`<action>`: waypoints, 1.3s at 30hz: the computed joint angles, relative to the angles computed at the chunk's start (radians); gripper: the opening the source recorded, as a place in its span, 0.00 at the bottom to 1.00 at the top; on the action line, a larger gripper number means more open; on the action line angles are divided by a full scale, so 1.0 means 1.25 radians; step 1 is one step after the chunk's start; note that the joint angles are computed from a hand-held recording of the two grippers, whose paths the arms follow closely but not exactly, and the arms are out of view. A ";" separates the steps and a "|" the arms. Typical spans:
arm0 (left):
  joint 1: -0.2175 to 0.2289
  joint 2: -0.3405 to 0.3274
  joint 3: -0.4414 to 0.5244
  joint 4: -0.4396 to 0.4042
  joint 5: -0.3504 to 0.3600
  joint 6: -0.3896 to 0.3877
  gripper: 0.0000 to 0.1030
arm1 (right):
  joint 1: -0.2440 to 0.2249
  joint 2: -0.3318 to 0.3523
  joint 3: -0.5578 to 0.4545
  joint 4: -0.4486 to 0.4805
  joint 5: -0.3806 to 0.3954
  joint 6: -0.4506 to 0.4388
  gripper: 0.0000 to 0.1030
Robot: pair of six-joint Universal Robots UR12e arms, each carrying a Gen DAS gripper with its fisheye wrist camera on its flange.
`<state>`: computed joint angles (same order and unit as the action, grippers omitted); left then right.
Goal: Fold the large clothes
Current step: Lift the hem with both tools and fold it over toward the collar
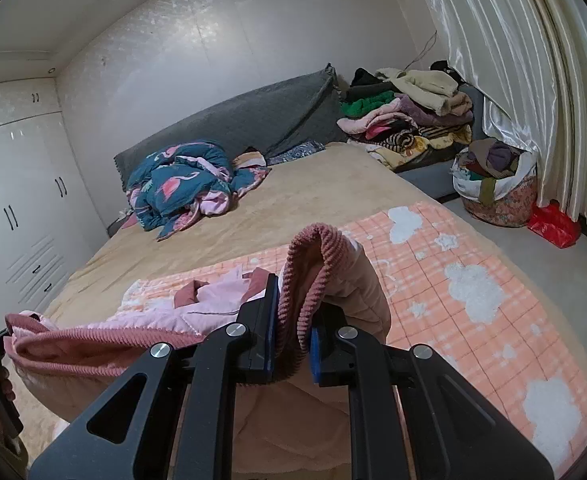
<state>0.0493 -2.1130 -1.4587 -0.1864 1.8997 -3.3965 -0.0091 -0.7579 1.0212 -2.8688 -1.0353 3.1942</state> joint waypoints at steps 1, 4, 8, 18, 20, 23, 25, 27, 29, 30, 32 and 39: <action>-0.001 -0.006 0.008 -0.002 0.004 0.003 0.11 | 0.001 0.003 -0.005 0.002 -0.004 0.002 0.12; -0.003 -0.026 0.031 -0.003 0.022 0.013 0.11 | 0.005 0.021 -0.034 0.018 -0.016 0.010 0.12; -0.005 -0.045 0.045 0.001 0.041 0.027 0.11 | 0.012 0.039 -0.062 0.034 -0.037 0.004 0.12; 0.002 -0.078 0.082 -0.024 0.033 0.032 0.11 | 0.023 0.078 -0.119 0.072 -0.078 0.008 0.12; 0.003 -0.084 0.088 -0.030 0.029 0.034 0.11 | 0.024 0.085 -0.128 0.079 -0.083 0.007 0.12; 0.004 -0.092 0.096 -0.036 0.029 0.037 0.11 | 0.026 0.092 -0.137 0.088 -0.088 0.010 0.12; 0.004 -0.098 0.100 -0.041 0.028 0.039 0.12 | 0.026 0.098 -0.145 0.096 -0.090 0.015 0.12; 0.006 -0.101 0.105 -0.045 0.023 0.038 0.12 | 0.026 0.104 -0.154 0.107 -0.092 0.017 0.12; 0.006 -0.106 0.112 -0.051 0.020 0.036 0.13 | 0.026 0.109 -0.163 0.116 -0.093 0.018 0.12; 0.007 -0.109 0.116 -0.053 0.018 0.035 0.14 | 0.026 0.112 -0.168 0.122 -0.095 0.018 0.12; 0.008 -0.115 0.125 -0.059 0.012 0.032 0.14 | 0.025 0.118 -0.178 0.131 -0.094 0.021 0.12; 0.016 -0.123 0.138 -0.071 -0.027 0.021 0.20 | 0.020 0.132 -0.199 0.156 -0.067 0.039 0.17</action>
